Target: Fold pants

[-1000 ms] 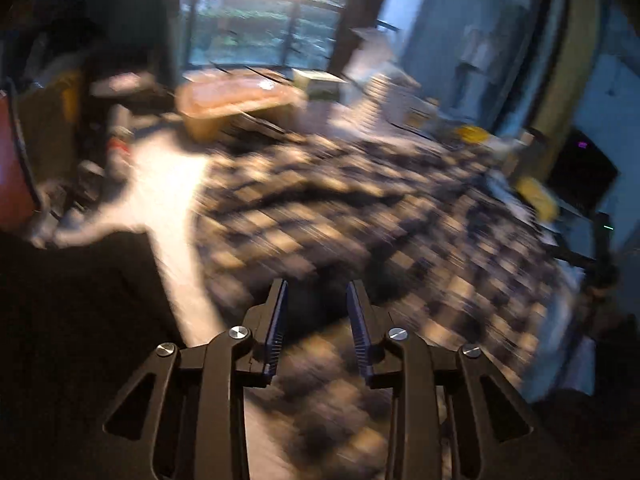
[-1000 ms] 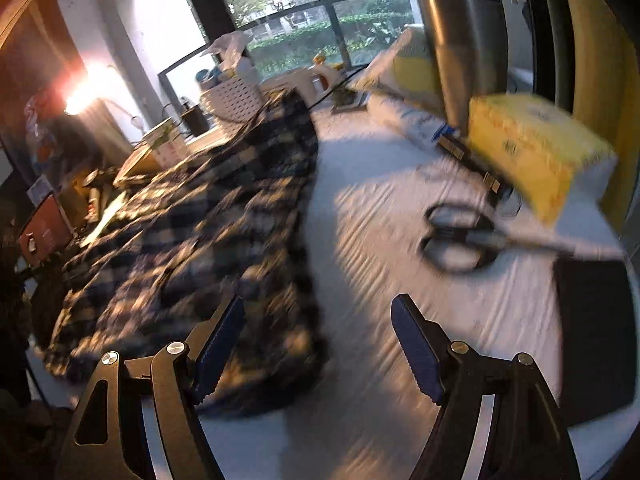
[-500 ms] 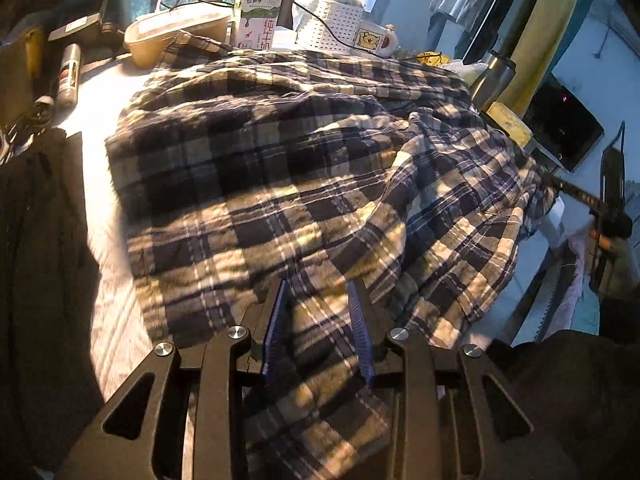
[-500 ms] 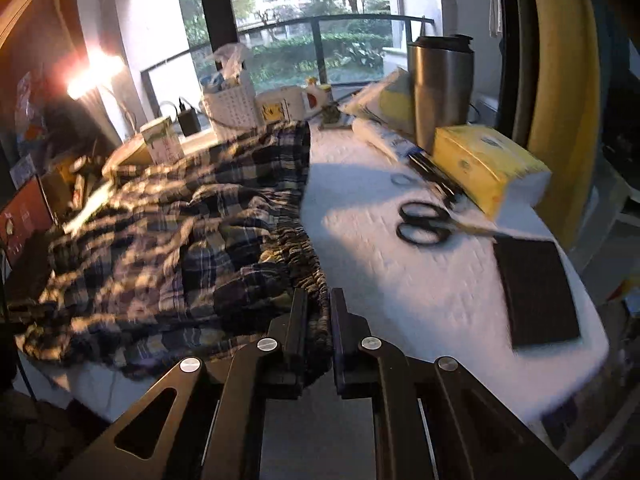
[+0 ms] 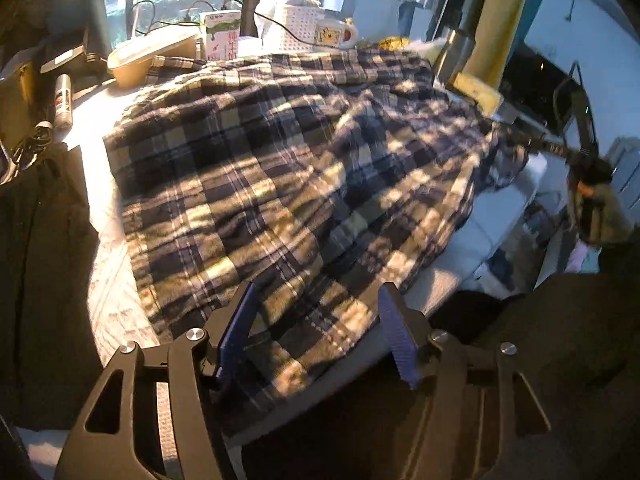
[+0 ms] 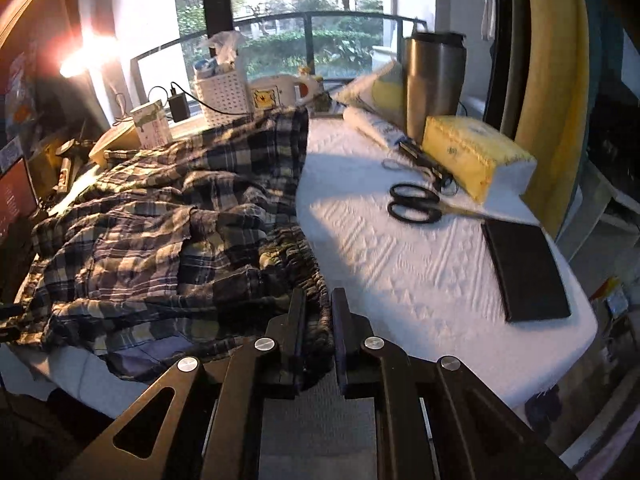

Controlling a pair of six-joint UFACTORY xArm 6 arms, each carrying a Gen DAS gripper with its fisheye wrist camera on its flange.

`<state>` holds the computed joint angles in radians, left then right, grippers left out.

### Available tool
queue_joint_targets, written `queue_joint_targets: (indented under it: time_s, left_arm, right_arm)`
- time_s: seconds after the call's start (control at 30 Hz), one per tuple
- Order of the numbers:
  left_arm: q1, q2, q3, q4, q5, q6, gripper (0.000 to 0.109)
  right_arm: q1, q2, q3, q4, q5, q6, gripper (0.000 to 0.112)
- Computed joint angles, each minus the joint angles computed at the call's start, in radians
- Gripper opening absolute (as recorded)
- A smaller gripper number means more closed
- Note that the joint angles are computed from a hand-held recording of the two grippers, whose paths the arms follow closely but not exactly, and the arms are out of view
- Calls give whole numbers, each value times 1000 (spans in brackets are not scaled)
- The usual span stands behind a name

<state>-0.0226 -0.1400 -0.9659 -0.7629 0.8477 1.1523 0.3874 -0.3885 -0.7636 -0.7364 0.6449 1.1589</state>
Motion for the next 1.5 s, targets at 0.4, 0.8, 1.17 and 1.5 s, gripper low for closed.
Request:
queue_joint_targets:
  time_s: [0.4, 0.8, 1.17, 1.5]
  left_arm:
    - [-13, -84, 123, 15, -130, 124, 63]
    - [-1, -59, 107, -99, -149, 134, 3]
    - [123, -21, -1, -1, 139, 65, 2]
    - [225, 103, -237, -173, 214, 134, 57]
  right_arm:
    - [23, -52, 19, -83, 38, 55, 81]
    - [16, -35, 46, -88, -31, 54, 81]
    - [-8, -19, 55, 1, -65, -21, 55]
    - [-245, 166, -176, 254, -279, -411, 55]
